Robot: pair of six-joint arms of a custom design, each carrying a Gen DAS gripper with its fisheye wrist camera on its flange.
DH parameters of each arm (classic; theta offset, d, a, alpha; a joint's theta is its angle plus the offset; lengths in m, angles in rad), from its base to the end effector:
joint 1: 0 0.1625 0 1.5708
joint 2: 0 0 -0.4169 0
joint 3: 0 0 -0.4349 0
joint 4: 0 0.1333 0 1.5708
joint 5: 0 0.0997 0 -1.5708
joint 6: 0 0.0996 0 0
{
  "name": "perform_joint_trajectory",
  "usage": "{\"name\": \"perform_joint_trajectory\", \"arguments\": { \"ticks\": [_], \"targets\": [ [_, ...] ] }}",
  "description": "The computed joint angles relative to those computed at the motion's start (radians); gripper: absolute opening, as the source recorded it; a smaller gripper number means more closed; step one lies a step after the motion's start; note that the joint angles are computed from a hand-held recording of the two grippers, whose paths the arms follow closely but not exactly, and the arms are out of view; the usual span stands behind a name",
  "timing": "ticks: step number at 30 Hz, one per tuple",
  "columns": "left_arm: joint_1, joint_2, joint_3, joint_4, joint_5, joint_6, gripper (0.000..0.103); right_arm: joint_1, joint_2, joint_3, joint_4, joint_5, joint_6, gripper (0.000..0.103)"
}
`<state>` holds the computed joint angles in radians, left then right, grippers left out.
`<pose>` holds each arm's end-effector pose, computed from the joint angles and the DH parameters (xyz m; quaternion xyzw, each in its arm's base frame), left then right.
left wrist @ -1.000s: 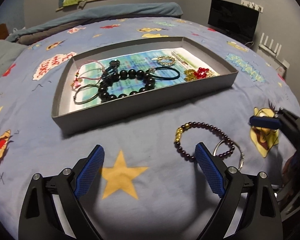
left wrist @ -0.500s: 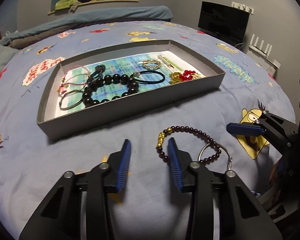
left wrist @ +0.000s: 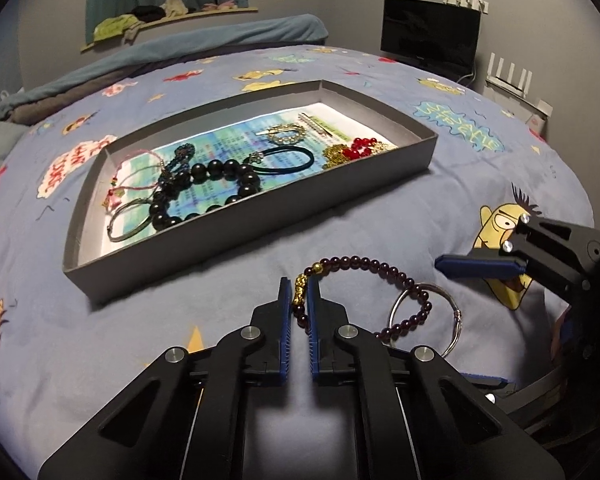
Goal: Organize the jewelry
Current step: 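Grasp the dark red bead bracelet with the left tool while the right tool grasps the silver key ring, then carry both items into the grey tray and open both tools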
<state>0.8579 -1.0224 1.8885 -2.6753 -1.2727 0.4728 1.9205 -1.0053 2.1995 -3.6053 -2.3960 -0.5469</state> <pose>-0.2815 -0.5741 0.1180 0.5340 0.8242 -0.1344 0.1323 0.2279 -0.4493 0.1393 0.2151 -0.8247 0.3358 0.4011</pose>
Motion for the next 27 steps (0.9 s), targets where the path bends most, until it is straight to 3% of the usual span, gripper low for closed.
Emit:
{"name": "perform_joint_trajectory", "arguments": {
  "ticks": [3, 27],
  "targets": [
    [0.002, -0.001, -0.002, -0.007, 0.008, -0.005, 0.008, -0.001, -0.010, 0.006, 0.005, 0.013, 0.005, 0.050],
    [0.008, -0.060, 0.003, -0.055, -0.040, -0.017, 0.007, -0.004, -0.062, 0.015, -0.050, -0.013, 0.098, 0.050]
  ]
}}
